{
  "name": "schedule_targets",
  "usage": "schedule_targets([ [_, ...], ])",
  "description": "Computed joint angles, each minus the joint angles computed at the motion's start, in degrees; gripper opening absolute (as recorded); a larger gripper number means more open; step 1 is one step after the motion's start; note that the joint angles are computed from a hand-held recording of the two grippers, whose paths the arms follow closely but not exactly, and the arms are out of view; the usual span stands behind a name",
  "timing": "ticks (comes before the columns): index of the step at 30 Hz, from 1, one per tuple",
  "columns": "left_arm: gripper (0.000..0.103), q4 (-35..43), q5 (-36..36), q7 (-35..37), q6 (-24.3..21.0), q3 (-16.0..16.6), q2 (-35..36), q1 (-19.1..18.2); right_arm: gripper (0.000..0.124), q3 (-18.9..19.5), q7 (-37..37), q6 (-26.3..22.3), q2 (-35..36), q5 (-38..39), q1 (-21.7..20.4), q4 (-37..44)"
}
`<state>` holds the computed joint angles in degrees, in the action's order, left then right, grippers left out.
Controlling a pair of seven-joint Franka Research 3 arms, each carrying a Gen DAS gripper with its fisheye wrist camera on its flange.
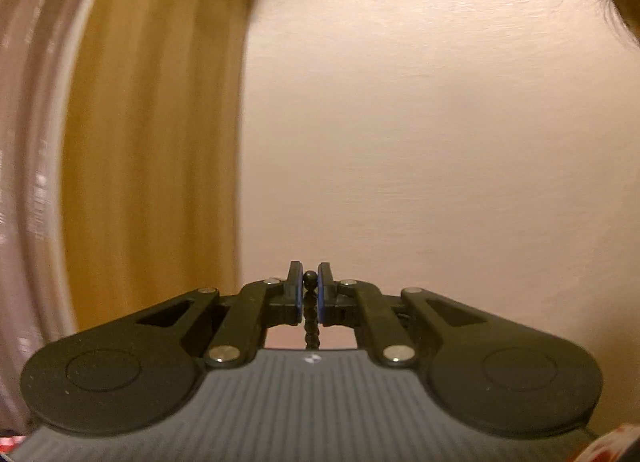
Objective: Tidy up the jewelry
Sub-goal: 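Lift the long dark bead strand high with the left gripper to untangle it, then lower the dark bead strand into the orange tray and open the left gripper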
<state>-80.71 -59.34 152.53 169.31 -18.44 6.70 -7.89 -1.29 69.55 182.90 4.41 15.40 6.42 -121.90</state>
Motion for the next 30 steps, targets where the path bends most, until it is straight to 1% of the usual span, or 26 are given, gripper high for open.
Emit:
schedule_targets([
  [2, 0.006, 1.8, 0.0, -0.6, -1.9, -0.6, 2.1, -0.4, 0.004, 0.5, -0.7, 0.4, 0.1, 0.7, -0.3, 0.0],
  [4, 0.006, 3.4, 1.8, -3.6, -4.6, -1.2, 4.5, -0.7, 0.004, 1.2, -1.7, 0.6, 0.1, 2.1, -0.8, 0.0],
  [7, 0.006, 4.8, 8.6, -11.9, -7.6, -1.4, 8.4, -1.8, 0.004, 1.4, -2.1, 0.9, 0.1, 3.0, -0.9, -0.1],
  [12, 0.006, 7.4, 20.7, -26.8, -13.0, -0.3, 15.4, -4.2, 0.004, 1.4, -2.5, 1.0, -0.4, 3.9, -0.8, -0.7],
  [14, 0.006, 8.3, 26.0, -33.5, -14.9, 1.2, 18.3, -5.8, 0.004, 0.6, -1.4, 0.8, -0.5, 3.1, -0.2, -1.0],
  [16, 0.006, 9.5, 29.6, -38.1, -17.5, 1.8, 20.7, -6.5, 0.004, 0.6, -1.3, 0.7, -0.7, 3.3, -0.3, -1.3],
  [17, 0.006, 10.0, 32.9, -41.1, -18.1, 0.7, 22.2, -6.0, 0.004, 0.7, -1.3, 0.7, -0.8, 3.3, -0.3, -1.4],
  [18, 0.006, 8.5, 32.2, -41.1, -18.8, 1.6, 21.9, -6.6, 0.004, 0.8, -1.4, 0.7, -0.8, 3.6, -0.5, -1.5],
  [19, 0.006, 8.2, 33.2, -42.3, -19.3, 1.5, 22.5, -6.2, 0.004, 0.9, -1.5, 0.7, -0.9, 3.7, -0.5, -1.6],
  [20, 0.006, 8.6, 34.3, -43.6, -19.9, 1.4, 23.5, -6.0, 0.004, 0.9, -1.6, 0.7, -0.9, 3.9, -0.6, -1.8],
  [21, 0.006, 9.1, 34.5, -44.2, -20.7, 2.2, 24.4, -6.5, 0.004, 1.2, -2.0, 0.6, -0.9, 4.5, -0.8, -1.8],
  [22, 0.006, 11.6, 37.7, -47.0, -22.2, 0.9, 26.5, -5.8, 0.004, 1.2, -2.0, 0.7, -1.0, 4.6, -0.8, -1.8],
  [23, 0.006, 12.1, 38.6, -48.5, -23.3, 1.6, 27.3, -6.4, 0.004, 1.2, -2.1, 0.7, -1.0, 4.8, -0.8, -1.9],
  [24, 0.006, 12.0, 39.4, -49.6, -24.1, 1.2, 27.5, -6.0, 0.004, 1.2, -2.1, 0.7, -1.0, 4.9, -0.8, -1.9],
  [28, 0.006, 9.0, 42.6, -53.0, -24.8, -0.3, 27.4, -4.8, 0.004, 0.9, -1.5, 0.7, -1.1, 4.7, -0.5, -2.2],
  [30, 0.006, 7.9, 44.4, -54.7, -25.0, -0.4, 27.4, -4.6, 0.004, 0.7, -0.9, 0.7, -1.2, 4.3, -0.4, -2.3],
])
